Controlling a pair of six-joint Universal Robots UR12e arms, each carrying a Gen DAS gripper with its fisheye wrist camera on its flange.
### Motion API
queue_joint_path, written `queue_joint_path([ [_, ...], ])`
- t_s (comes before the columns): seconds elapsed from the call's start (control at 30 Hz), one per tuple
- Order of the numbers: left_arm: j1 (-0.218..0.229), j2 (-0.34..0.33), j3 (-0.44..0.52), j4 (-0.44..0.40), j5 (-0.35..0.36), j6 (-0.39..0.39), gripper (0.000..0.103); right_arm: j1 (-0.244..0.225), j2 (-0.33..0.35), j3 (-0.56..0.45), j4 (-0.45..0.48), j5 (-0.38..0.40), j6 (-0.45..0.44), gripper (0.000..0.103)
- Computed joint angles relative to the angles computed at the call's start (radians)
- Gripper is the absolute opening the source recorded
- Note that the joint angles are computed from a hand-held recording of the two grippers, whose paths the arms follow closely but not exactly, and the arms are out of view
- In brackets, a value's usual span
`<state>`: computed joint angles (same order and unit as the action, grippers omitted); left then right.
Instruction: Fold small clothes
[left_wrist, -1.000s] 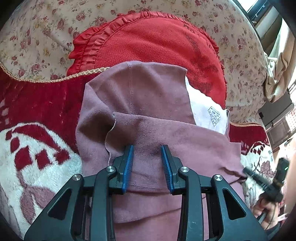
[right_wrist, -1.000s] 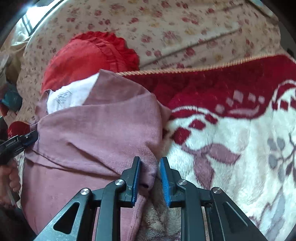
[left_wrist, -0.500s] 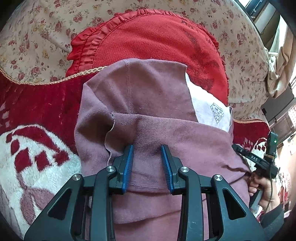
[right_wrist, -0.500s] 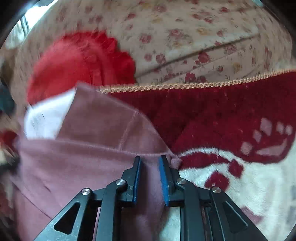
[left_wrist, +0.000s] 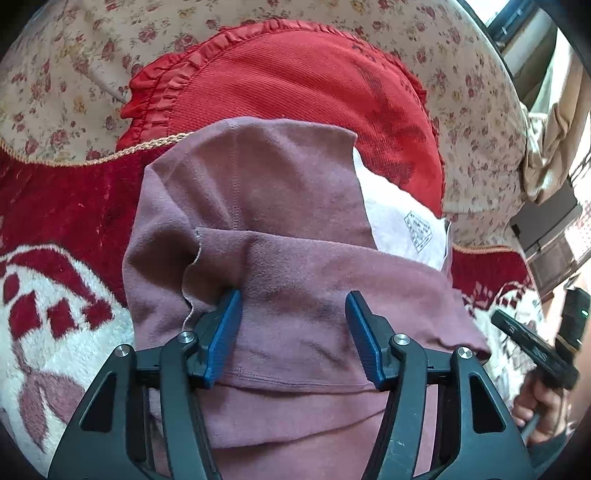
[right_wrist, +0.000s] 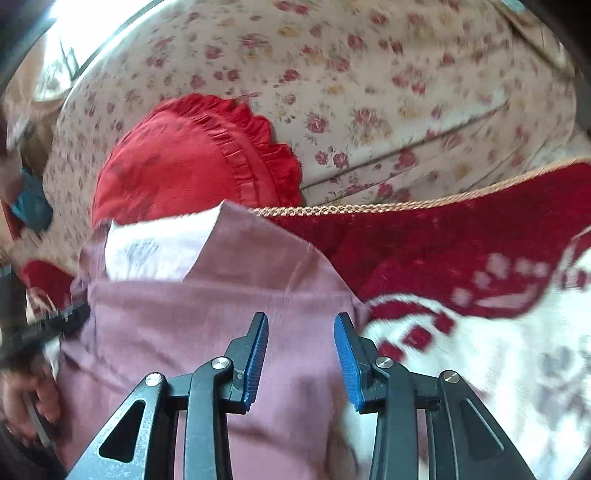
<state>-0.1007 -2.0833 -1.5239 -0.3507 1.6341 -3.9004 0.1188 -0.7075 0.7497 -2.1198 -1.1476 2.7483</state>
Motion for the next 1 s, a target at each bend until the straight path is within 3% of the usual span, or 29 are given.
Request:
queue_joint_path([
  [0.13, -0.004, -0.003, 0.002, -0.002, 0.013, 0.021, 0.059, 0.014, -0.033, 0.062, 0.063, -0.092, -0.134, 0.036],
  [0.2, -0.006, -0.004, 0.002, 0.002, 0.022, 0.029, 0.059, 0.023, -0.029, 0.077, 0.068, -0.148, -0.145, 0.036],
  [0.3, -0.015, 0.000, -0.003, 0.013, 0.047, 0.050, 0.059, 0.015, -0.035, 0.080, 0.067, -0.130, -0.112, 0.036],
  [0.4, -0.037, 0.025, -0.020, 0.007, 0.092, 0.077, 0.059, 0.013, -0.080, 0.150, -0.052, -0.102, -0.060, 0.036],
  [0.5, -0.059, 0.040, -0.032, 0.000, 0.131, 0.097, 0.059, 0.014, -0.111, 0.207, -0.129, -0.058, -0.063, 0.036],
  [0.57, -0.067, 0.036, -0.021, -0.073, 0.152, 0.093, 0.059, 0.023, -0.110, 0.210, -0.115, -0.081, -0.075, 0.036],
  [0.63, -0.059, 0.025, -0.009, -0.134, 0.120, 0.063, 0.059, 0.039, -0.067, 0.150, -0.012, -0.140, -0.096, 0.036],
  [0.67, -0.057, 0.020, -0.006, -0.140, 0.113, 0.063, 0.059, 0.042, -0.064, 0.157, -0.015, -0.157, -0.111, 0.037],
  [0.77, -0.075, 0.005, 0.028, -0.193, 0.175, 0.086, 0.060, 0.052, -0.087, 0.221, -0.130, -0.184, -0.173, 0.040],
  [0.83, -0.079, 0.000, 0.033, -0.197, 0.186, 0.092, 0.065, 0.054, -0.097, 0.247, -0.170, -0.192, -0.169, 0.041],
  [1.0, -0.080, -0.005, 0.041, -0.202, 0.186, 0.086, 0.070, 0.048, -0.099, 0.257, -0.185, -0.172, -0.156, 0.042],
])
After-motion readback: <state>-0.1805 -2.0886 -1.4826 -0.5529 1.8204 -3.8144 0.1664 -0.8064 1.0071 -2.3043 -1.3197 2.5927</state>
